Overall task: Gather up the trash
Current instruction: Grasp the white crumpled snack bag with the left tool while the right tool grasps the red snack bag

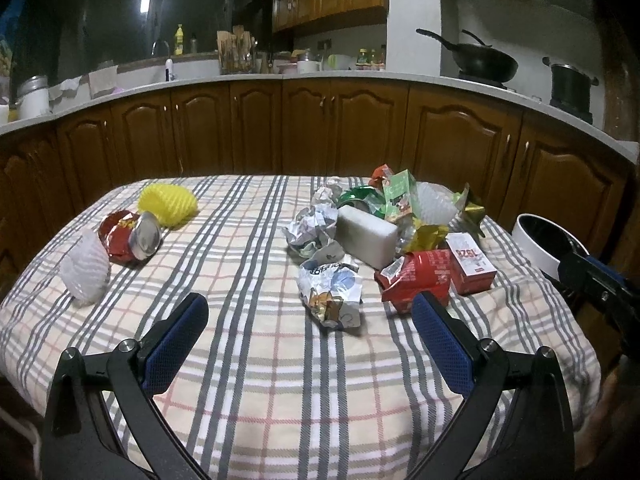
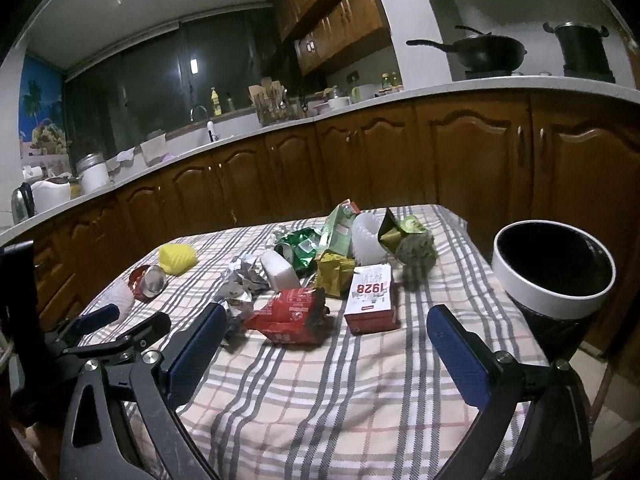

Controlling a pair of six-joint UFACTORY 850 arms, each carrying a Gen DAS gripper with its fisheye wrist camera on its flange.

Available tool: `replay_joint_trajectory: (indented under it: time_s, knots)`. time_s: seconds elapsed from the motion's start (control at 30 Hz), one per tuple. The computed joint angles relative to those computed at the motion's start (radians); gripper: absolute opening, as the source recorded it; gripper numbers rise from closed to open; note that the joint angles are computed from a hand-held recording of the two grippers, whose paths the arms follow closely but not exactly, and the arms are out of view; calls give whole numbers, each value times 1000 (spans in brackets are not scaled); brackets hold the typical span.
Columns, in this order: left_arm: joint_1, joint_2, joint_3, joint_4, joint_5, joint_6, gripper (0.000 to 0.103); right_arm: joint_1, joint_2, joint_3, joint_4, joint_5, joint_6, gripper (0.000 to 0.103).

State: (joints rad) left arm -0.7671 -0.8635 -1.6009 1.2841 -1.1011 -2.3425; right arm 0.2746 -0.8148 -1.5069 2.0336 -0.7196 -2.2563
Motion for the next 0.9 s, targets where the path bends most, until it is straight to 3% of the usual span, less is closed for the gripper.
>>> replay_joint_trajectory:
  time_s: [0.13, 0.3, 0.4, 0.77, 0.9]
  knots:
    - [20, 14, 18, -5, 52, 2, 98, 5, -31, -55, -91, 12, 116, 92]
    - [56, 37, 52, -11, 142, -7, 90, 17, -102, -174, -278, 18, 339, 66]
    - [81, 51, 73, -4, 208, -21, 85, 26, -149, -252, -394, 12, 481, 58]
    - [148, 32, 41, -49, 339, 75, 82, 55, -302, -511, -682, -23, 836, 50]
    - [169, 18, 26, -61, 386, 117, 74, 59, -388, -657, -799, -73, 992, 43]
